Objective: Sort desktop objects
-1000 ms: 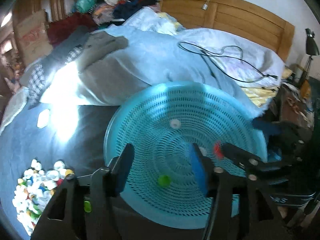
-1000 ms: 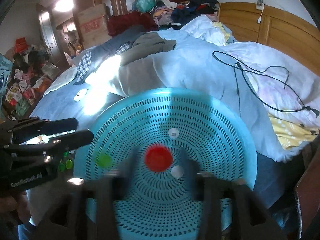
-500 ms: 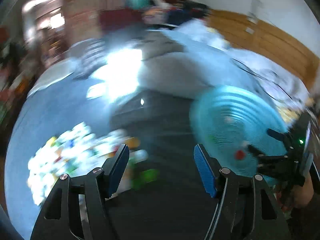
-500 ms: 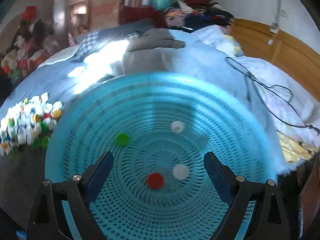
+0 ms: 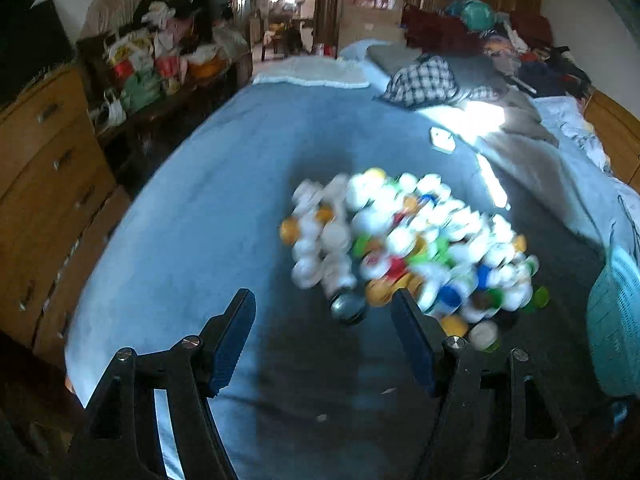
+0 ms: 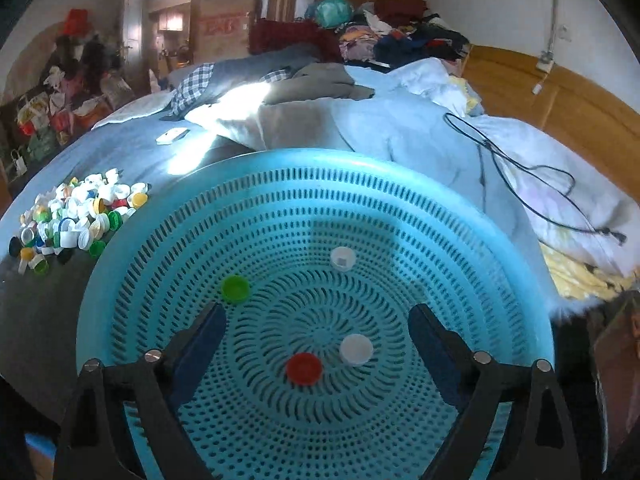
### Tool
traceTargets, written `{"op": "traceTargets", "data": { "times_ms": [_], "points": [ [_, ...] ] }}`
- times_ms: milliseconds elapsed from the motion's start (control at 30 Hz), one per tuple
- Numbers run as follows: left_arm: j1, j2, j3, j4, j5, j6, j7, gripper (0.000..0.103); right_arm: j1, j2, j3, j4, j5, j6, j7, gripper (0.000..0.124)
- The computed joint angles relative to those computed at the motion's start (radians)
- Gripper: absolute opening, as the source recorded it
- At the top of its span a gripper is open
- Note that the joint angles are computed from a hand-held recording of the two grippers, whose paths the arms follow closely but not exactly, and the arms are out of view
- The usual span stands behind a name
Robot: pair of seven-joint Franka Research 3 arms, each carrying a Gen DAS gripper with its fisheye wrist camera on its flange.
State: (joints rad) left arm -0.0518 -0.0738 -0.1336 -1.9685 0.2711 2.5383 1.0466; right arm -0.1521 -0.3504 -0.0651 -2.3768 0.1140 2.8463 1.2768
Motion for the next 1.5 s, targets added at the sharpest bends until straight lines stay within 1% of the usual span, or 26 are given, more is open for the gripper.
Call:
{"op": "traceTargets", "data": {
  "times_ms": [33, 67, 100, 167, 200, 233, 300, 400, 467, 500, 567, 667, 700, 733, 767, 867, 900, 933, 1000, 1100, 1133, 1233, 1333, 1400, 1467, 1500],
  "points": [
    [0.001, -0.006, 0.005, -0.025, -0.009, 0.016, 0.021, 0.064, -0.029, -0.006, 0.023, -0.002, -0.033, 0.010, 0.031, 0.096],
    [-0.001, -0.004, 0.003, -0.038, -0.011, 0.023, 0.034, 0.064, -0.075, -0.016, 0.061, -0.009, -0.090, 0.035, 0.079, 0.096],
    [-0.004, 0.002, 0.004, -0.055, -0.024, 0.046, 0.060, 0.064, -0.114, -0.034, 0.095, -0.023, -0.140, 0.075, 0.121, 0.096],
    [-0.010, 0.017, 0.003, -0.062, -0.050, 0.073, 0.099, 0.064, -0.161, -0.075, 0.140, -0.047, -0.194, 0.146, 0.180, 0.096],
    [-0.012, 0.036, -0.003, -0.052, -0.036, 0.077, 0.093, 0.064, -0.158, -0.089, 0.144, -0.053, -0.192, 0.163, 0.189, 0.096],
    [-0.015, 0.057, -0.007, -0.040, -0.030, 0.087, 0.090, 0.064, -0.137, -0.101, 0.134, -0.057, -0.177, 0.172, 0.186, 0.096],
    [-0.019, 0.092, -0.011, -0.020, 0.001, 0.097, 0.063, 0.064, -0.093, -0.115, 0.123, -0.051, -0.141, 0.143, 0.182, 0.096],
    [-0.026, 0.152, -0.009, 0.037, 0.061, 0.070, 0.007, 0.064, -0.032, -0.119, 0.117, -0.044, -0.105, 0.104, 0.170, 0.096],
    [-0.026, 0.176, -0.010, 0.055, 0.045, 0.067, 0.019, 0.064, 0.015, -0.112, 0.114, -0.038, -0.086, 0.077, 0.151, 0.096],
    [-0.027, 0.191, -0.011, 0.068, 0.039, 0.059, 0.025, 0.064, 0.025, -0.108, 0.117, -0.035, -0.083, 0.072, 0.150, 0.096],
    [-0.035, 0.217, -0.005, 0.092, 0.067, 0.035, 0.002, 0.064, 0.057, -0.093, 0.115, -0.028, -0.064, 0.062, 0.147, 0.096],
    [-0.032, 0.228, -0.002, 0.092, 0.063, 0.036, 0.001, 0.064, 0.093, -0.074, 0.116, -0.018, -0.045, 0.049, 0.149, 0.096],
    [-0.026, 0.224, -0.004, 0.080, 0.043, 0.053, 0.012, 0.062, 0.115, -0.067, 0.107, -0.012, -0.032, 0.043, 0.137, 0.095],
    [-0.018, 0.219, -0.008, 0.067, 0.013, 0.072, 0.031, 0.050, 0.137, -0.065, 0.097, -0.011, -0.019, 0.039, 0.123, 0.094],
    [-0.010, 0.208, -0.012, 0.050, -0.018, 0.090, 0.053, 0.035, 0.152, -0.062, 0.093, -0.009, -0.007, 0.041, 0.114, 0.088],
    [-0.004, 0.173, -0.010, 0.007, -0.041, 0.129, 0.068, 0.035, 0.227, -0.035, 0.056, 0.017, 0.066, 0.025, 0.062, 0.073],
    [0.000, 0.148, -0.010, -0.022, -0.060, 0.152, 0.077, 0.035, 0.251, -0.021, 0.046, 0.028, 0.093, 0.024, 0.040, 0.071],
    [0.000, 0.138, -0.008, -0.030, -0.065, 0.156, 0.079, 0.035, 0.271, -0.006, 0.038, 0.041, 0.117, 0.021, 0.018, 0.069],
    [0.005, 0.086, -0.007, -0.072, -0.106, 0.174, 0.097, 0.035, 0.311, 0.029, 0.025, 0.070, 0.173, 0.011, -0.027, 0.068],
    [0.001, 0.030, -0.003, -0.107, -0.112, 0.187, 0.097, 0.035, 0.357, 0.098, 0.021, 0.117, 0.254, 0.006, -0.085, 0.068],
    [-0.001, 0.011, -0.001, -0.120, -0.116, 0.192, 0.100, 0.035, 0.356, 0.126, 0.033, 0.134, 0.257, 0.007, -0.086, 0.068],
    [-0.008, -0.012, 0.004, -0.131, -0.137, 0.189, 0.119, 0.035, 0.337, 0.230, 0.073, 0.197, 0.217, 0.002, -0.036, 0.068],
    [-0.014, -0.021, 0.007, -0.134, -0.148, 0.192, 0.136, 0.035, 0.326, 0.335, 0.090, 0.261, 0.143, 0.001, 0.024, 0.066],
    [-0.017, -0.017, 0.009, -0.129, -0.159, 0.190, 0.151, 0.035, 0.326, 0.394, 0.083, 0.297, 0.037, 0.005, 0.101, 0.059],
    [-0.019, -0.020, 0.010, -0.132, -0.170, 0.190, 0.161, 0.035, 0.327, 0.439, 0.073, 0.332, 0.012, -0.017, 0.134, 0.048],
    [-0.020, -0.019, 0.010, -0.131, -0.175, 0.192, 0.169, 0.035, 0.323, 0.451, 0.070, 0.346, 0.020, -0.032, 0.128, 0.046]
  ]
}}
